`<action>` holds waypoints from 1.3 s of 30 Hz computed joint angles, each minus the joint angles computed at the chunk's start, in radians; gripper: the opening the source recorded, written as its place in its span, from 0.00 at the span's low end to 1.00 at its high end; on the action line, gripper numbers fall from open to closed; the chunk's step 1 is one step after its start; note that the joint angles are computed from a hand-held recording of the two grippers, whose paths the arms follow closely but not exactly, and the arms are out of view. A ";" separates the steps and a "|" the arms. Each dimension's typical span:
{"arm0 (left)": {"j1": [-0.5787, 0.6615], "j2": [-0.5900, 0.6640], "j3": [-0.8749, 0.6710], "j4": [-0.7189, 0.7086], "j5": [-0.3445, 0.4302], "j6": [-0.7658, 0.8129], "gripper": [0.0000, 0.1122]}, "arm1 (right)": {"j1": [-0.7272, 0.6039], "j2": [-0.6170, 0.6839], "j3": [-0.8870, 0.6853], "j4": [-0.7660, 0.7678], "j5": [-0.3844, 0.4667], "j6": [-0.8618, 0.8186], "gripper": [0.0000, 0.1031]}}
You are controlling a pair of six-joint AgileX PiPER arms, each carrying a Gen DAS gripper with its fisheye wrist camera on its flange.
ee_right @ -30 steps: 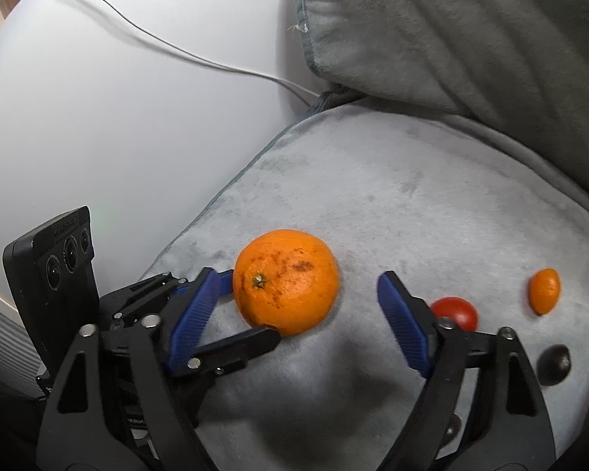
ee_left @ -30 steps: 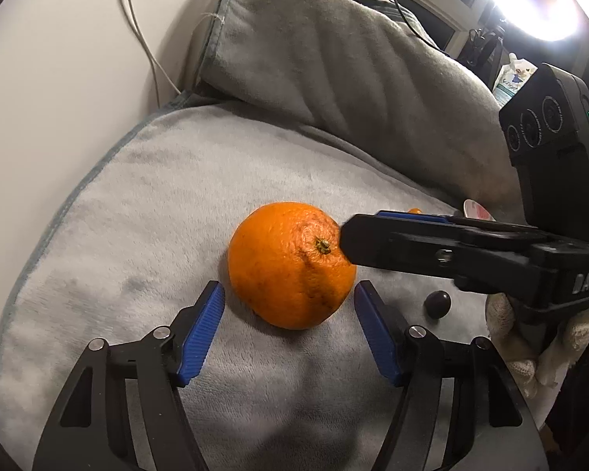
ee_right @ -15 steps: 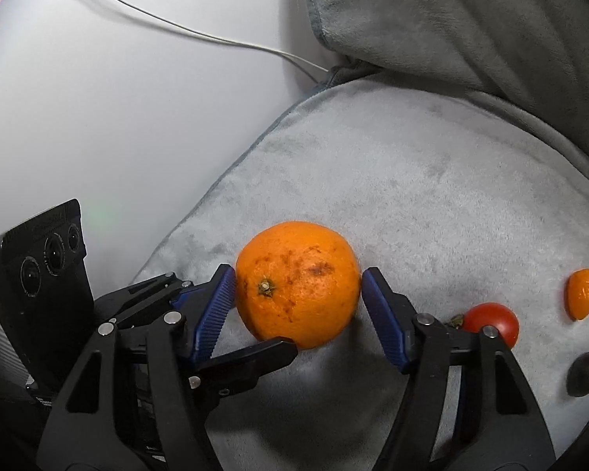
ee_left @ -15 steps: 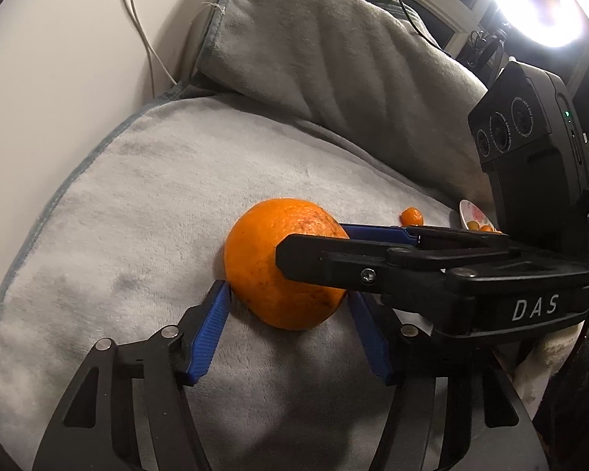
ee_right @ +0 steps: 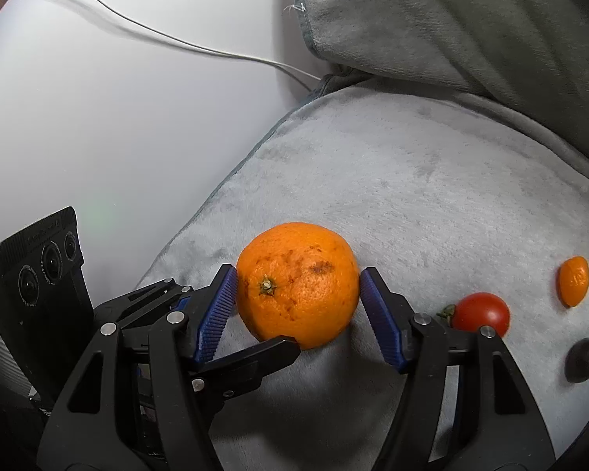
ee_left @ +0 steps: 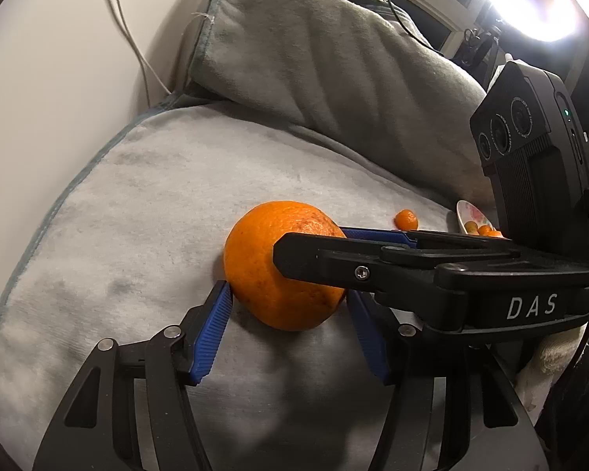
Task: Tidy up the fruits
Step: 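Lift the large orange and carry it onto the plate beside the other orange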
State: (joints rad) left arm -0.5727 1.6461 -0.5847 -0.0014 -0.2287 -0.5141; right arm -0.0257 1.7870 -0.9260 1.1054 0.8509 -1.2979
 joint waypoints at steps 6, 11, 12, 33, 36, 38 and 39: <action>-0.038 -0.006 -0.024 -0.136 0.017 0.128 0.54 | -0.048 -0.027 0.018 0.005 0.025 -0.025 0.65; -0.080 -0.005 -0.059 -0.283 0.032 0.272 0.53 | -0.102 -0.053 0.025 0.004 0.051 -0.044 0.65; -0.090 -0.004 -0.068 -0.314 0.034 0.302 0.53 | -0.114 -0.057 0.026 0.003 0.057 -0.047 0.65; -0.248 0.131 -0.361 -0.658 0.121 0.675 0.53 | -0.470 -0.113 -0.006 -0.057 0.191 -0.109 0.65; -0.263 0.161 -0.418 -0.765 0.141 0.791 0.53 | -0.519 -0.101 -0.031 -0.063 0.213 -0.111 0.65; -0.272 0.185 -0.462 -0.855 0.154 0.888 0.53 | -0.552 -0.090 -0.051 -0.067 0.228 -0.112 0.65; -0.275 0.196 -0.483 -0.914 0.162 0.952 0.53 | -0.569 -0.084 -0.063 -0.070 0.234 -0.111 0.65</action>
State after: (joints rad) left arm -0.8482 1.8426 -1.0678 -0.9151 -0.0669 0.4376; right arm -0.5944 1.7028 -0.9894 1.0353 1.0850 -1.4093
